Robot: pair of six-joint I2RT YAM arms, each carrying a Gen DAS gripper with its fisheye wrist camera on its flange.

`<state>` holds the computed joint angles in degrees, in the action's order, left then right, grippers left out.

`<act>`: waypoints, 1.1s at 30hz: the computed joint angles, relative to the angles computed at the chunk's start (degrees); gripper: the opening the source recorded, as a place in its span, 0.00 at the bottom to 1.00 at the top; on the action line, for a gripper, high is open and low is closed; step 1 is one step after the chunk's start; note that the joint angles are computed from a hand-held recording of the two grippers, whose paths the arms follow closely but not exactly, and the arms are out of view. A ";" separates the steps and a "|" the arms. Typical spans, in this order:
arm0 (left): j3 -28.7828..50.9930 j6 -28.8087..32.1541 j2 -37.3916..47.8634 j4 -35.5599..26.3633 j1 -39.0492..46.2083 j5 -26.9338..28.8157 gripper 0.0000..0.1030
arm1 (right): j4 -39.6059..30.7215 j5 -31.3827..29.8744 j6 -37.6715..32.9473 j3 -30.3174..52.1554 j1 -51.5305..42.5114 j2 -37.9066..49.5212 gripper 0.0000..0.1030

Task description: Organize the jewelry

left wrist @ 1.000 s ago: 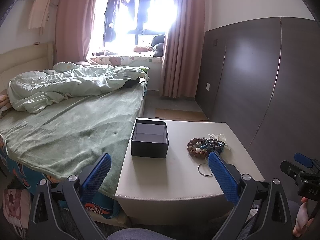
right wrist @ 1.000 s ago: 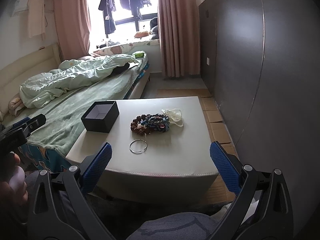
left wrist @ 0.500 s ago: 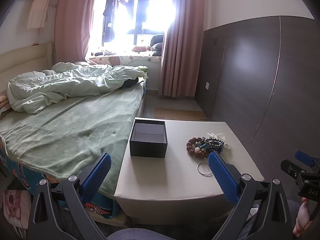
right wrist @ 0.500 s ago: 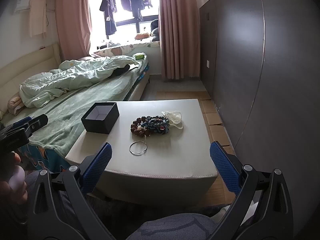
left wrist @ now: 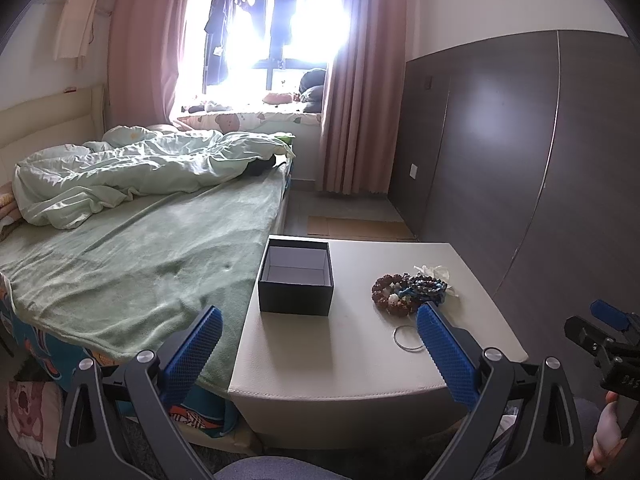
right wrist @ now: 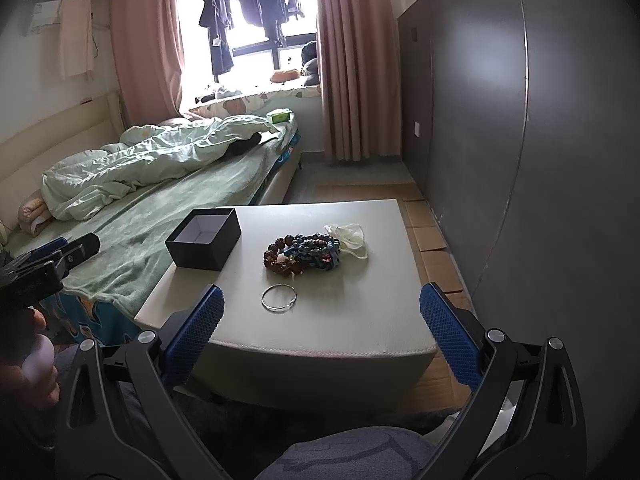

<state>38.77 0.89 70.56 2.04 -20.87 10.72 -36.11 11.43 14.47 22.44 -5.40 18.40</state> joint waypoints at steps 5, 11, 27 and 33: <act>0.05 0.17 -0.04 -0.19 -0.04 -0.05 0.92 | 0.02 -1.62 -0.40 -0.05 -1.48 -0.42 0.95; -0.03 0.42 -0.14 -0.36 -0.08 -0.10 0.92 | -0.47 -3.18 -0.87 -0.18 -3.31 -1.31 0.95; -0.72 1.75 -0.26 0.59 -0.15 -0.91 0.92 | -0.17 -8.61 -1.22 0.85 -8.93 1.83 0.95; 5.15 3.26 4.98 -3.61 1.66 0.82 0.92 | -0.11 -16.26 -3.64 2.92 -15.99 6.09 0.95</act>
